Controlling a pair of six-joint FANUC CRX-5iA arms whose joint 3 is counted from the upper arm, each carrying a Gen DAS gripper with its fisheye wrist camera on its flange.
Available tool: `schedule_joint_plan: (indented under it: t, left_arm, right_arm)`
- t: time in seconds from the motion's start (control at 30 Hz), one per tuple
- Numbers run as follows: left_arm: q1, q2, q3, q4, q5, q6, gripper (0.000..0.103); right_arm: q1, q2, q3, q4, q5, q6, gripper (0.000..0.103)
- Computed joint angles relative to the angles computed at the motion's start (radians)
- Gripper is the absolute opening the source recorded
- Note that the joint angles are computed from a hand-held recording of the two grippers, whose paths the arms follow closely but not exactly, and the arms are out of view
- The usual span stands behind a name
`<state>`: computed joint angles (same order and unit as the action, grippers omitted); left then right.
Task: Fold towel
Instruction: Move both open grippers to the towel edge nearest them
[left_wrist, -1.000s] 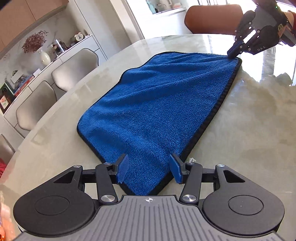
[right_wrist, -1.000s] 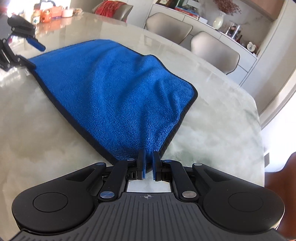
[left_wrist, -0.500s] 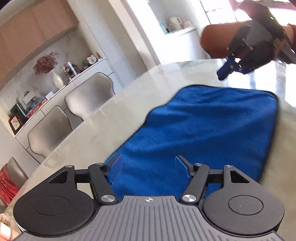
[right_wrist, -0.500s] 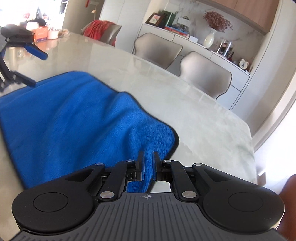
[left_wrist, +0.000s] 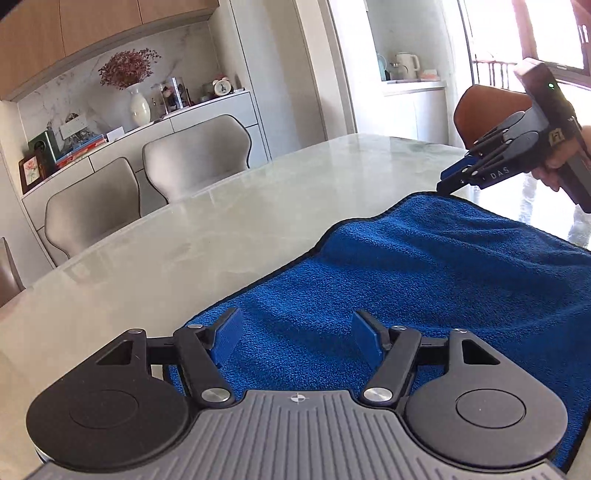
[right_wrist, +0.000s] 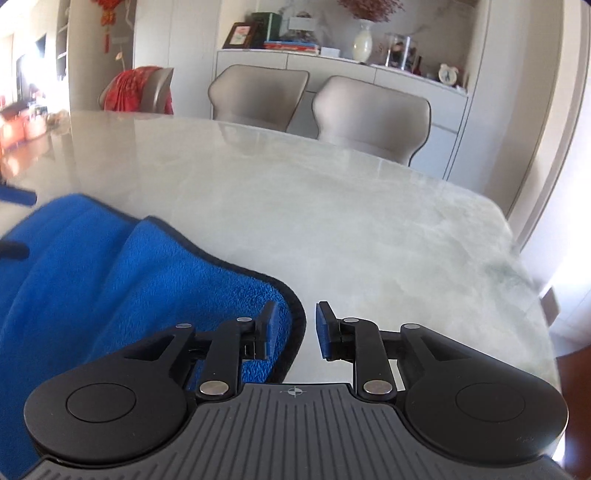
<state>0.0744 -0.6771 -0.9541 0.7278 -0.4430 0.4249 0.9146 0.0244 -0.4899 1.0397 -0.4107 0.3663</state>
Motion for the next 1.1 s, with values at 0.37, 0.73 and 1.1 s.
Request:
schedule_joint_plan:
  t: [0.37, 0.73, 1.1]
  left_arm:
    - [0.012, -0.001, -0.030, 0.026, -0.001, -0.017, 0.071]
    - [0.008, 0.005, -0.054, 0.065, 0.018, -0.043, 0.075]
    - [0.081, -0.100, -0.041, -0.025, -0.161, -0.015, 0.078]
  right_arm:
    - [-0.015, 0.018, 0.013, -0.094, 0.047, 0.029, 0.026]
    - [0.011, 0.039, 0.010, 0.103, -0.101, -0.010, 0.006]
    - [0.126, -0.126, -0.122, 0.116, -0.142, -0.058, 0.027]
